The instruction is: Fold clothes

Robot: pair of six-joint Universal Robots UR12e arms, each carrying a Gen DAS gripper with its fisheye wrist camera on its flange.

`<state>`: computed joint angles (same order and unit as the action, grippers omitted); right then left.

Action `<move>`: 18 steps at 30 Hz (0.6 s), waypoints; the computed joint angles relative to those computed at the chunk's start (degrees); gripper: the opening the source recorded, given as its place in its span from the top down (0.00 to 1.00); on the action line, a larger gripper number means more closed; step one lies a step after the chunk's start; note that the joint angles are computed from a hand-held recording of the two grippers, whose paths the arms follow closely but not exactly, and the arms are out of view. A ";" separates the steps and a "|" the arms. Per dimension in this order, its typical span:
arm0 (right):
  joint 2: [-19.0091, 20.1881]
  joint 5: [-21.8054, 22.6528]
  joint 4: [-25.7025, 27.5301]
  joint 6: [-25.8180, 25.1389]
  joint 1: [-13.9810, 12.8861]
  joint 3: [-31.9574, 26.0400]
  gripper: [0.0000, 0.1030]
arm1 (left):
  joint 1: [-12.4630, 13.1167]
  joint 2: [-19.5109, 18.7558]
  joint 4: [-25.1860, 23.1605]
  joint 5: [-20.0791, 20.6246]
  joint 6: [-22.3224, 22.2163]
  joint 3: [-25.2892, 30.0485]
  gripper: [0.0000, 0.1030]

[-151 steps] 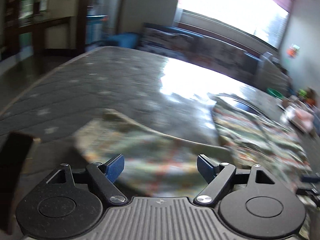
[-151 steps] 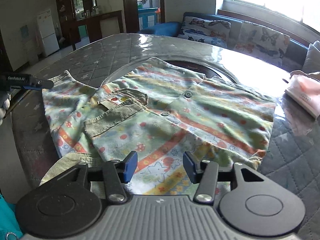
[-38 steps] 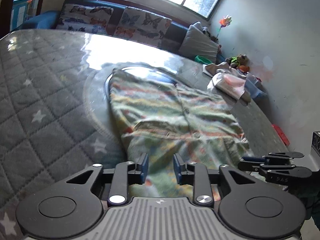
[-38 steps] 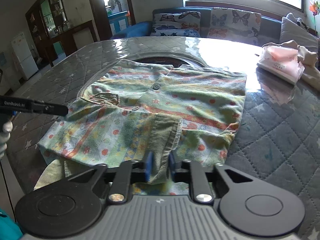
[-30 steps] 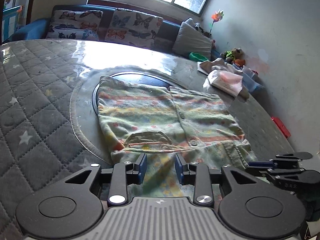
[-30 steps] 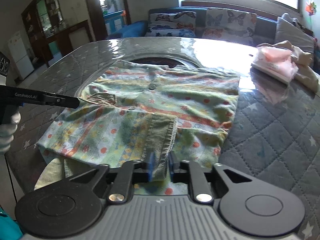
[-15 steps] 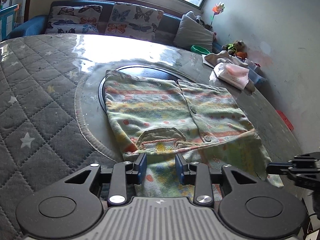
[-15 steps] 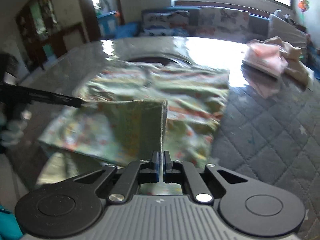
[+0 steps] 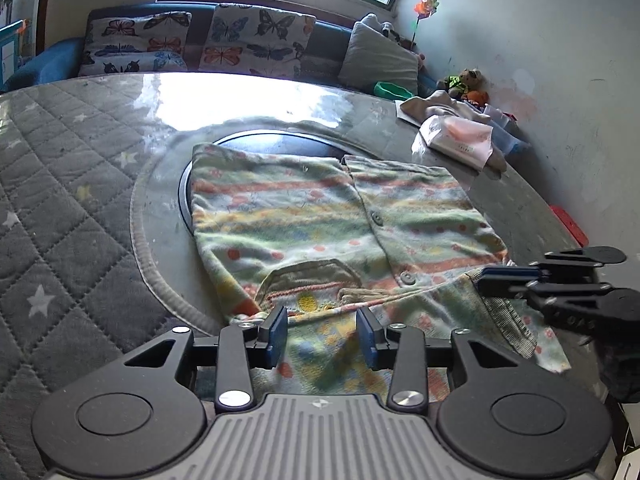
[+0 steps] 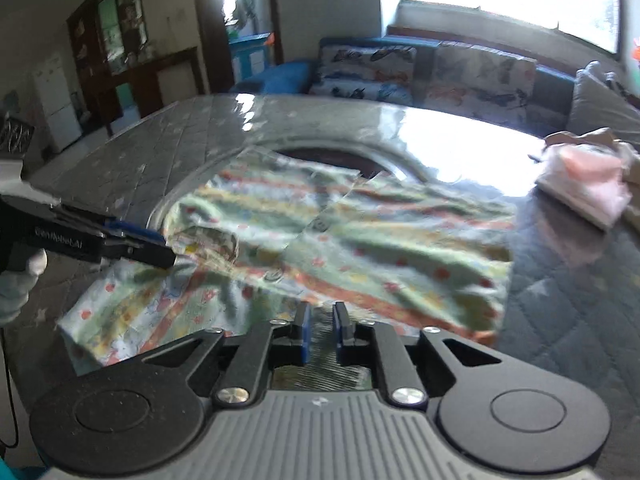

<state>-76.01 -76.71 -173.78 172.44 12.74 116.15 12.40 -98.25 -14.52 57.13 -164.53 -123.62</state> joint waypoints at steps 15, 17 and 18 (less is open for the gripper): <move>-3.91 2.45 2.33 -7.82 0.66 3.83 0.78 | -1.17 4.84 -1.69 -1.61 7.84 -4.20 0.53; -4.24 2.14 2.06 -8.11 0.76 4.34 0.76 | -1.57 5.06 -1.53 -0.46 9.01 -4.85 0.52; -4.41 1.98 1.92 -8.25 0.82 4.60 0.76 | -1.76 5.18 -0.42 0.25 9.45 -5.31 0.50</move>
<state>-80.41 -74.73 -171.86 164.20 13.56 120.75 10.64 -93.07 -14.94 57.37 -155.09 -128.92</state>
